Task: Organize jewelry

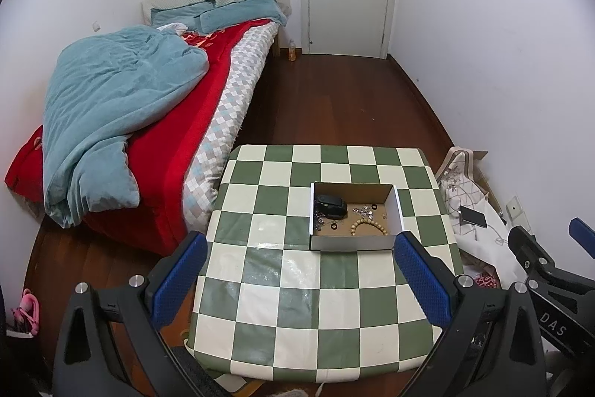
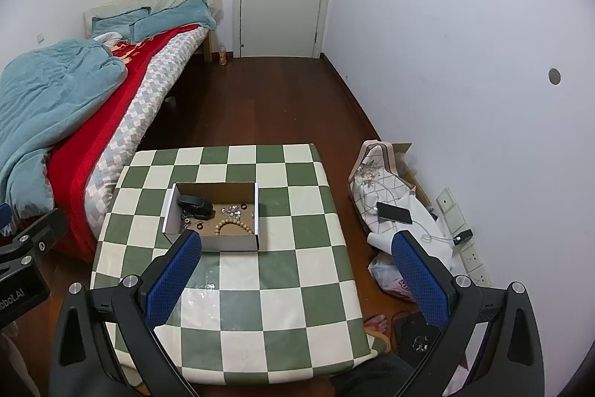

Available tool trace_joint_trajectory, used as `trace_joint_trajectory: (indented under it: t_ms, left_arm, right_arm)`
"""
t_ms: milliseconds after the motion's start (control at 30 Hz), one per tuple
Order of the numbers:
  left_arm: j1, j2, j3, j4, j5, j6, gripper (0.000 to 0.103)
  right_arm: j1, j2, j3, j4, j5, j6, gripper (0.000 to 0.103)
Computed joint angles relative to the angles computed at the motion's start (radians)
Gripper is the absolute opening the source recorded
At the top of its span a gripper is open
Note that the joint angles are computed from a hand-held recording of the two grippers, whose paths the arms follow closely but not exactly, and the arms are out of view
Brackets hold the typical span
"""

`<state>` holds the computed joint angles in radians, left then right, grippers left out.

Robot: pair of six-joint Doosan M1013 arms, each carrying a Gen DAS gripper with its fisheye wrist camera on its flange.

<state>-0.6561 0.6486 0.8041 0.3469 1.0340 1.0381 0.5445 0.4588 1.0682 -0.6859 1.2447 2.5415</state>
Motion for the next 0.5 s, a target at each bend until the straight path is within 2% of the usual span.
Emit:
trace_joint_trajectory:
  t_ms: [500]
  left_arm:
    - [0.000, -0.005, 0.016, 0.019, -0.008, -0.017, 0.103]
  right_arm:
    - [0.006, -0.001, -0.004, 0.001, -0.013, -0.010, 0.103]
